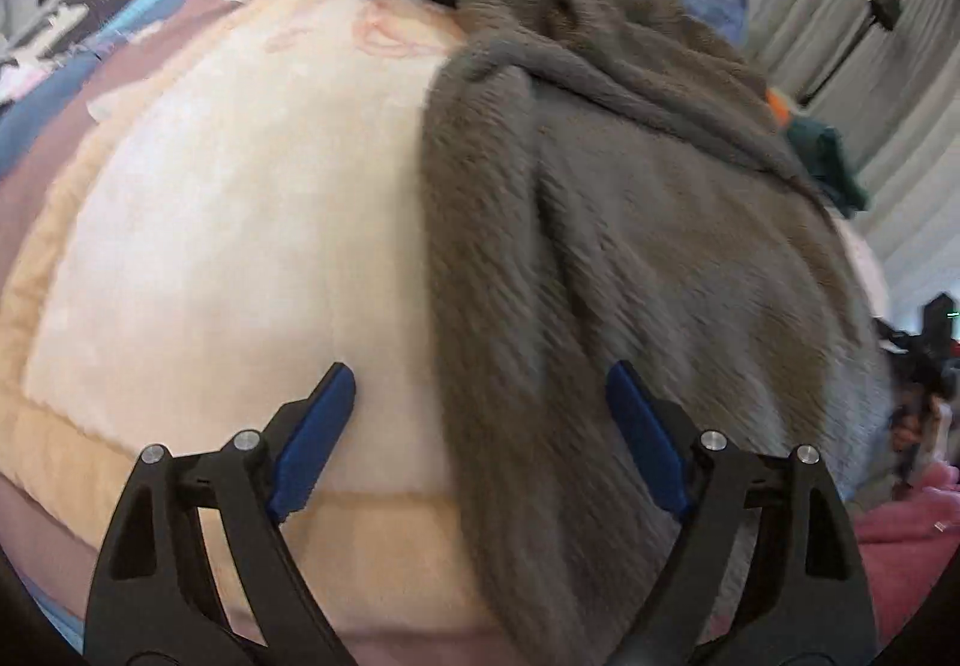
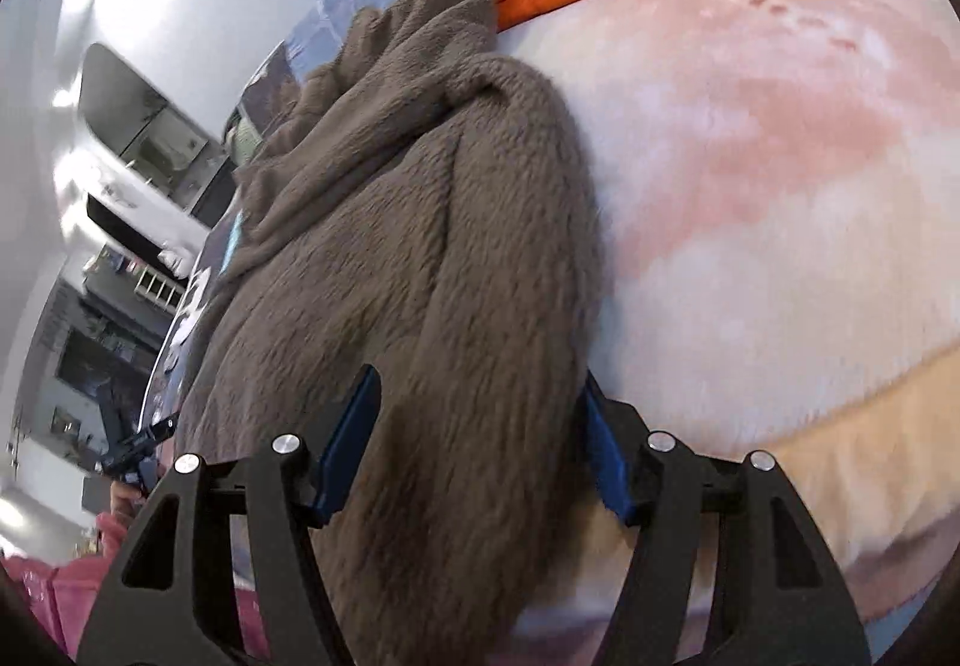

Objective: Fold large clothes
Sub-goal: 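Grasp the jacket hem with both tools and lift it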

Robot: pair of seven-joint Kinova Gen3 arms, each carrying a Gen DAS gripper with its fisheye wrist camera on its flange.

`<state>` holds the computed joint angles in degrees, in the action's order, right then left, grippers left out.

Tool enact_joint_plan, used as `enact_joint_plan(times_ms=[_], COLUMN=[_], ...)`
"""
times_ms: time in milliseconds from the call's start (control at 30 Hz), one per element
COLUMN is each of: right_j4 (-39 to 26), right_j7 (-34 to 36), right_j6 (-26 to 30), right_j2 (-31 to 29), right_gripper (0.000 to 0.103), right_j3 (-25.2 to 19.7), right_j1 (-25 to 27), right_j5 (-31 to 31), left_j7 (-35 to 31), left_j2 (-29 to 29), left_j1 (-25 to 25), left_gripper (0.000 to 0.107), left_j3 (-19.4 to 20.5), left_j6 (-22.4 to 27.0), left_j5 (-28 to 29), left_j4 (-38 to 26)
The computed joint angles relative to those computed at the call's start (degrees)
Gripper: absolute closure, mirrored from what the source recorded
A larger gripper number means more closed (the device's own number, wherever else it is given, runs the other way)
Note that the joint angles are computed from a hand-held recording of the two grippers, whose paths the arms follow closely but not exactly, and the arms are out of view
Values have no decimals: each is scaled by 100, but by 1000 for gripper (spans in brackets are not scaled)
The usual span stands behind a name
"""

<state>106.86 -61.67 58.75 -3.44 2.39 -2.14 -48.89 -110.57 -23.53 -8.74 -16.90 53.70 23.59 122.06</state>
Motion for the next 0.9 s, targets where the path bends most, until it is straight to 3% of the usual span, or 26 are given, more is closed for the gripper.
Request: enact_joint_plan(times_ms=[100, 300, 400, 433, 467, 500, 533, 600, 733, 800, 900], right_j4=[39, 144, 116, 134, 176, 196, 159, 52, -221, -325, -381], right_j7=[302, 911, 870, 841, 789, 745, 644, 555, 768, 919, 1131], right_j6=[316, 765, 794, 740, 619, 538, 457, 489, 442, 287, 272], right_j2=[-97, -117, -45, -43, -71, -103, -127, -85, -194, -355, -509], right_gripper=[38, 38, 38, 40, 54, 74, 81, 89, 91, 92, 92], right_j3=[55, 176, 81, 52, 25, 16, 11, 75, 48, 143, 280], right_j1=[12, 49, 25, 17, 9, 1, -9, -6, 24, -70, -117], right_j5=[-57, -555, -487, -487, -537, -592, -673, -927, -1439, -1790, -2286], left_j7=[-113, 320, 481, 519, 554, 578, 696, 846, 1068, 1188, 1290], left_j2=[-266, -528, -648, -691, -735, -739, -731, -808, -1261, -1407, -1601], left_j1=[105, 295, 389, 418, 440, 501, 483, 490, 610, 782, 1110], left_gripper=[15, 10, 13, 31, 43, 66, 80, 83, 87, 95, 96], left_j3=[50, 731, 605, 562, 547, 479, 516, 557, 720, 658, 543], left_j6=[221, 179, 110, 66, -1, 5, -34, -119, -689, -944, -1192], left_j5=[-84, -471, -430, -420, -432, -378, -371, -395, -417, -407, -387], left_j4=[89, 191, 276, 296, 301, 263, 210, 29, -357, -502, -722])
